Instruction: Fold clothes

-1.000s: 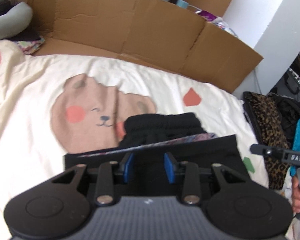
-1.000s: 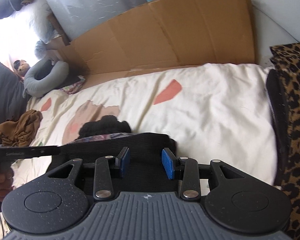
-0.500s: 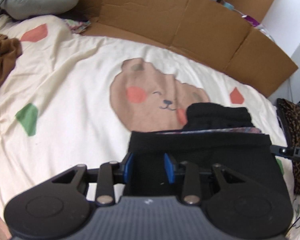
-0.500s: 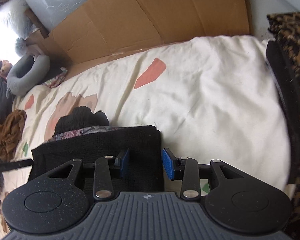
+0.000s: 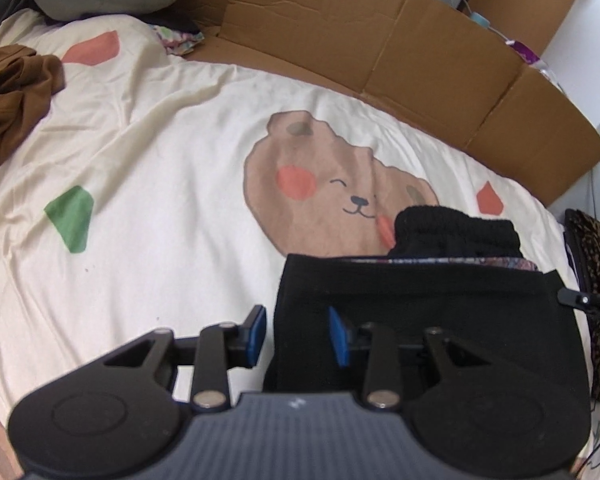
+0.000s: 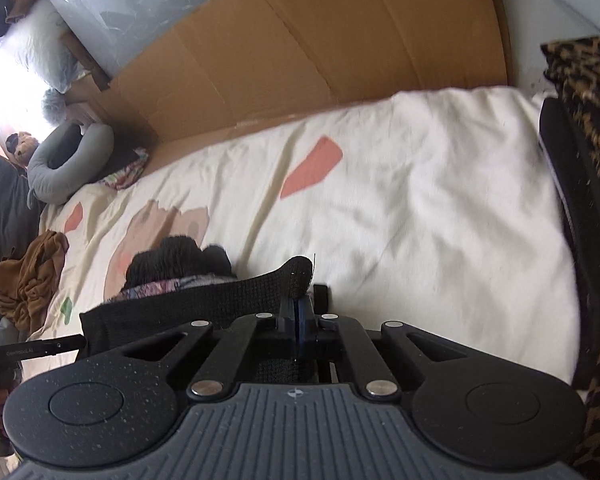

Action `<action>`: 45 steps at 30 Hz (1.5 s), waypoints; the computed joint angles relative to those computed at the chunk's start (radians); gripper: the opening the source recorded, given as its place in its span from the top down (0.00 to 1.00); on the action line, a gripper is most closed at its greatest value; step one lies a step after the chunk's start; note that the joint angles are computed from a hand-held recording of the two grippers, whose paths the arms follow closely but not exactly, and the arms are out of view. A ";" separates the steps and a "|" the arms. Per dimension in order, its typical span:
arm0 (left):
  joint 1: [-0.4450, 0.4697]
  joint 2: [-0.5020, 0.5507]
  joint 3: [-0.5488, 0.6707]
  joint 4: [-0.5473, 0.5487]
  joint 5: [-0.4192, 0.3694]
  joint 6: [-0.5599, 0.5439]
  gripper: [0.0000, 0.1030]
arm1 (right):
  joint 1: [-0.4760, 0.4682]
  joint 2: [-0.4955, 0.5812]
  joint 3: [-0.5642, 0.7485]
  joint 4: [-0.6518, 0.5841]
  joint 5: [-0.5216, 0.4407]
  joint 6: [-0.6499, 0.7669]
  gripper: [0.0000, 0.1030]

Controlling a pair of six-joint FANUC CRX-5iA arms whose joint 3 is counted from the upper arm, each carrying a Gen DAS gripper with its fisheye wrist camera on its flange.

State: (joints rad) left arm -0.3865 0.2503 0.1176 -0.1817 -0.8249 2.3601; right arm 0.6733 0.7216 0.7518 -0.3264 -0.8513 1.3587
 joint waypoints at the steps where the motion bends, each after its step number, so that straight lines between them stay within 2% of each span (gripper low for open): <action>1: 0.003 0.000 -0.002 0.005 0.002 -0.007 0.65 | 0.001 -0.001 -0.001 0.008 0.007 -0.006 1.00; 11: 0.015 0.013 -0.015 0.034 0.009 -0.028 0.65 | 0.005 0.065 0.059 0.030 -0.043 -0.025 1.00; 23: 0.026 0.037 0.003 0.028 0.019 -0.047 0.65 | 0.015 0.088 0.085 0.056 -0.062 -0.006 1.00; 24: 0.026 0.040 0.005 0.027 0.020 -0.049 0.65 | 0.018 0.090 0.085 0.066 -0.066 -0.007 0.97; 27: 0.024 0.050 0.017 0.020 0.017 -0.060 0.65 | 0.029 0.088 0.079 0.107 -0.065 -0.020 0.77; 30: 0.023 0.064 0.032 0.018 0.014 -0.087 0.65 | 0.033 0.094 0.090 0.112 -0.077 -0.003 0.75; 31: 0.024 0.069 0.035 0.021 0.015 -0.097 0.64 | 0.034 0.097 0.094 0.112 -0.081 0.000 0.66; 32: 0.024 0.074 0.041 0.023 0.012 -0.108 0.63 | 0.035 0.101 0.099 0.111 -0.084 0.003 0.65; 36: 0.020 0.099 0.075 0.027 -0.012 -0.159 0.57 | 0.045 0.113 0.112 0.126 -0.090 0.034 0.65; 38: 0.003 0.123 0.117 0.001 -0.052 -0.190 0.53 | 0.053 0.116 0.111 0.141 -0.086 0.051 0.64; 40: -0.008 0.139 0.145 -0.018 -0.078 -0.197 0.53 | 0.062 0.117 0.106 0.157 -0.078 0.071 0.65; 44: -0.005 0.135 0.137 -0.010 -0.068 -0.196 0.56 | 0.071 0.117 0.098 0.173 -0.059 0.105 0.74; 45: -0.004 0.132 0.131 -0.007 -0.061 -0.199 0.58 | 0.068 0.116 0.098 0.164 -0.058 0.110 0.78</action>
